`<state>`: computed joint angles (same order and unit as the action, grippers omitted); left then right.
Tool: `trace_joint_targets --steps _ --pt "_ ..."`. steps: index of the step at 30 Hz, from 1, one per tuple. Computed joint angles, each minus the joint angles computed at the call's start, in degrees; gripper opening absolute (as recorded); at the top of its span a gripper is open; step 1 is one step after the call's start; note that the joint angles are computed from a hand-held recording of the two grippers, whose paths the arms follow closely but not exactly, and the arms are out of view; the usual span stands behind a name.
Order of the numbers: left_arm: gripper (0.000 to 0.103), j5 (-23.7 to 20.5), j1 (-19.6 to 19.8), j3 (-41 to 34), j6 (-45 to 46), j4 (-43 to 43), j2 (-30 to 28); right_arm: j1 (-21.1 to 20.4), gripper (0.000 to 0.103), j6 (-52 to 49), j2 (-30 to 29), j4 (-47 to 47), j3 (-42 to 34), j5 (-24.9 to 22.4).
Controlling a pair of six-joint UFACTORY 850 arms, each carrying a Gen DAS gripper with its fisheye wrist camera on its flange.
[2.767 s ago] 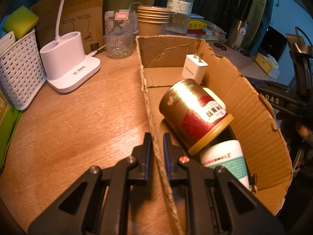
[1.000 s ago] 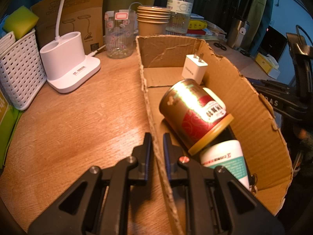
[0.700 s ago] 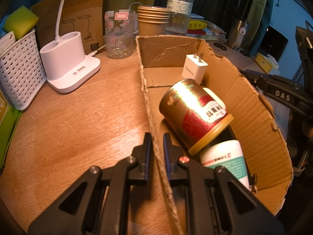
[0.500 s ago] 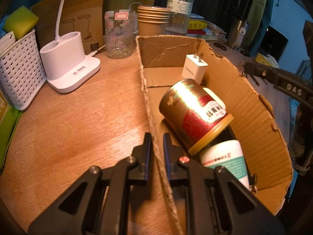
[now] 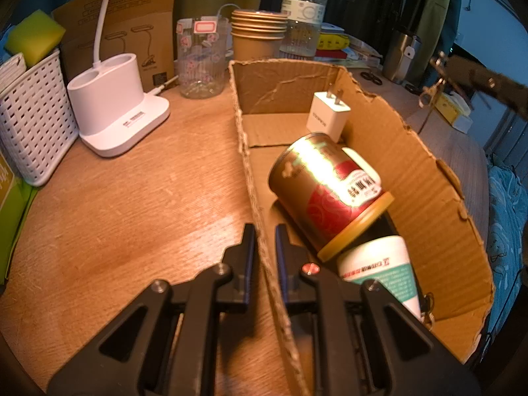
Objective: Organize rigid objects
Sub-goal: 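Lift the keys with the right gripper and carry them over the box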
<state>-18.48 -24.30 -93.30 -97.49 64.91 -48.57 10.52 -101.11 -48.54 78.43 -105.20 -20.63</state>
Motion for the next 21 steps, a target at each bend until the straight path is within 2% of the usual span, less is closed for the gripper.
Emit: trace_joint_targets --steps 10,21 --pt "0.013 0.03 0.01 0.02 -0.04 0.03 0.01 0.65 0.024 -9.03 3.18 7.09 4.19 -1.52" --pt "0.013 0.01 0.00 0.01 -0.01 0.00 0.01 1.67 0.024 -9.49 3.34 5.07 5.22 -3.75"
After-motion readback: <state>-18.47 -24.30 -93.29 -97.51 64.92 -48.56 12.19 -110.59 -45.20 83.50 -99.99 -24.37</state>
